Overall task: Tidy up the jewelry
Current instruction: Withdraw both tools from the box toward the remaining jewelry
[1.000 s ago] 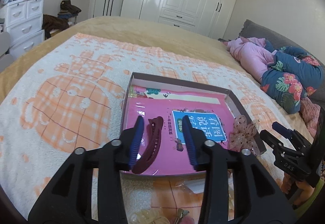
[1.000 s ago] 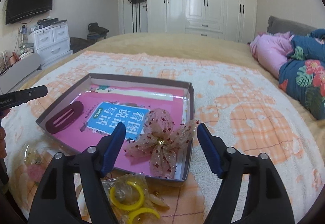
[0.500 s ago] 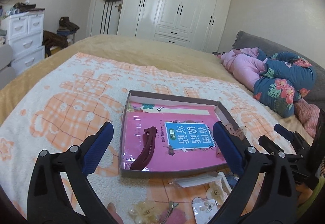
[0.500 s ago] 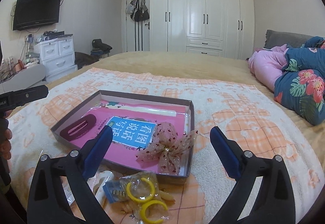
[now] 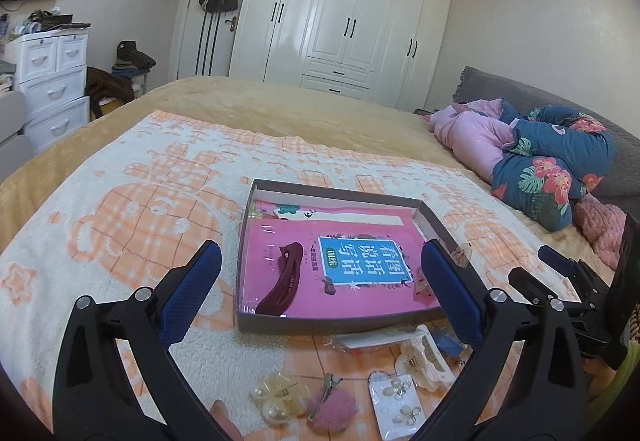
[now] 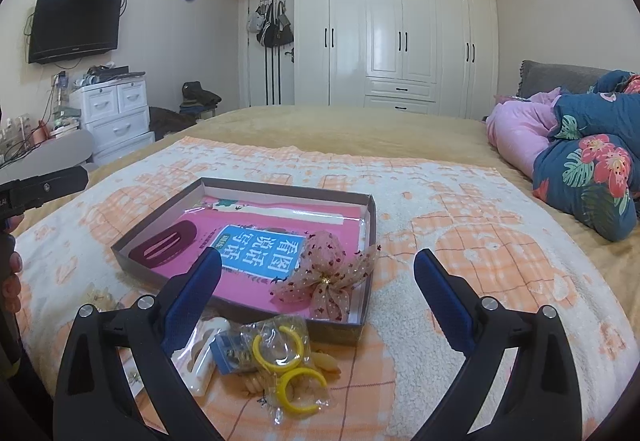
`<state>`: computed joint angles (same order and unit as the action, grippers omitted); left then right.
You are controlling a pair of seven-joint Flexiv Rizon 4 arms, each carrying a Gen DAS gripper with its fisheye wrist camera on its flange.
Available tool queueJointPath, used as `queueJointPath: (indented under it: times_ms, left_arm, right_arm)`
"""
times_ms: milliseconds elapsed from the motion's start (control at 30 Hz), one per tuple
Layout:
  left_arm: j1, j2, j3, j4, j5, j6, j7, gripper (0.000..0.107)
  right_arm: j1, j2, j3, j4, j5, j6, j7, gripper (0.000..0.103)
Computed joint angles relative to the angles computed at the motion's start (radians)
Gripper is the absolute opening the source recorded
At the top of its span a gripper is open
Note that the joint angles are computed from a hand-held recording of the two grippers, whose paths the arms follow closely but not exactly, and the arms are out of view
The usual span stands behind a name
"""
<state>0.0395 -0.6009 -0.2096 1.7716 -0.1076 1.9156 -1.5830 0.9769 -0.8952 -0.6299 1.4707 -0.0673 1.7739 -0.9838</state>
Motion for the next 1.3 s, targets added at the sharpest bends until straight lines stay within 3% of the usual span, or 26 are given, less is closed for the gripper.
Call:
queueJointPath:
  times_ms: [500, 900, 1300]
  left_arm:
    - [-0.003, 0.034, 0.007, 0.081, 0.038, 0.066, -0.039, 0.092]
    - [0.049, 0.062, -0.056, 0.149, 0.113, 0.028, -0.052, 0.092]
    - [0.095, 0.069, -0.135, 0.195, 0.145, -0.026, -0.024, 0.092]
  right_arm:
    - [0.036, 0.051, 0.015, 0.103, 0.025, 0.025, -0.065, 0.095]
    - [0.082, 0.059, -0.022, 0.157, 0.051, 0.031, -0.115, 0.096]
    - [0.041, 0.089, 0.051, 0.187, 0.003, -0.009, -0.119, 0.096]
